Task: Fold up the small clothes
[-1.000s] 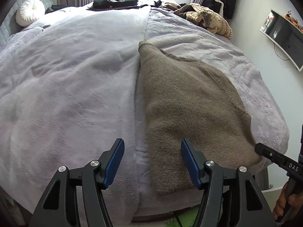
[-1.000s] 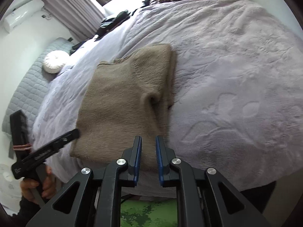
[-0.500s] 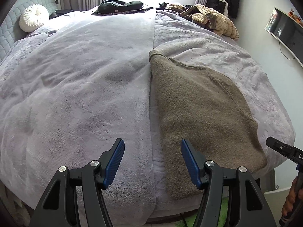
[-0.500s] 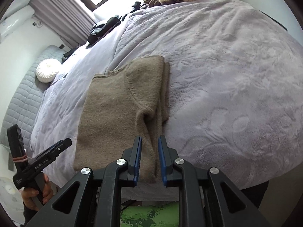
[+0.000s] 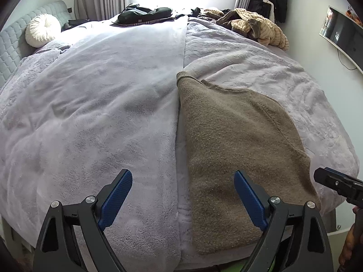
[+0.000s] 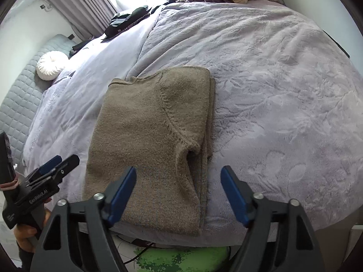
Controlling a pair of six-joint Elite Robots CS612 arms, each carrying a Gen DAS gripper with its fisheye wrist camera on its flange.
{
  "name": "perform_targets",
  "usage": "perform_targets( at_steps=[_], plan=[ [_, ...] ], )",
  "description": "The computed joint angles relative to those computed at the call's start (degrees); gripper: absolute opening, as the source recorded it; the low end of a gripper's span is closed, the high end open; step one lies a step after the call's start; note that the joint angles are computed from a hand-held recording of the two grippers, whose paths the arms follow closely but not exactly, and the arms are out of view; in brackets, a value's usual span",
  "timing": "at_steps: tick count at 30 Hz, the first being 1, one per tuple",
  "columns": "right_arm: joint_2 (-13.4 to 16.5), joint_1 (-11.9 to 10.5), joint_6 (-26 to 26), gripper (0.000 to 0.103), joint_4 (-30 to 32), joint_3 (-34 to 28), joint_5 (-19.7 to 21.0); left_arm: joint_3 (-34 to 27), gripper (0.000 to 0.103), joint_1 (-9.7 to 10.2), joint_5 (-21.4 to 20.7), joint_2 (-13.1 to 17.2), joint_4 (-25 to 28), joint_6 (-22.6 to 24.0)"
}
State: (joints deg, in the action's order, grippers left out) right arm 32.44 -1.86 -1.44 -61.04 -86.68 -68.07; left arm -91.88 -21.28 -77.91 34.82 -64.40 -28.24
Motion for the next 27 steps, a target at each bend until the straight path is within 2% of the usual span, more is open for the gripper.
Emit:
perform_targets(
  at_steps=[3,4,5,10,17,27],
  plan=[
    [-0.43,0.43,0.95,0.090,-0.23,0.67,-2.12,0.35,0.095,-0.28,1.10,-0.24,0.66,-0.15],
    [-0.48,0.52,0.99,0.101,-0.20,0.76,-2.62,0.51,0.103,-0.36,1.51,-0.37,1.06,-0.32],
    [-0.53,0.61,0.98,0.102,-0.03,0.84,-3.07,0.46,0.103,-0.49,2.09,-0.34,1.03,-0.44],
    [-0.58,1.68,-0.28,0.103,-0.57,0.63,-8.49,0.83,0.103,-1.09,4.05,-0.66,1.12,1.06],
    [-0.45,2.69,-0.80,0.103,-1.41,-0.03,-12.28,1.70,0.103,-1.28,4.66,-1.26,1.58,0.52],
    [-0.62,3.20,0.30,0.103,-1.74,0.21,-14.90,2.38,0.103,-1.65,5.89,-1.49,3.57,-0.25]
  ],
)
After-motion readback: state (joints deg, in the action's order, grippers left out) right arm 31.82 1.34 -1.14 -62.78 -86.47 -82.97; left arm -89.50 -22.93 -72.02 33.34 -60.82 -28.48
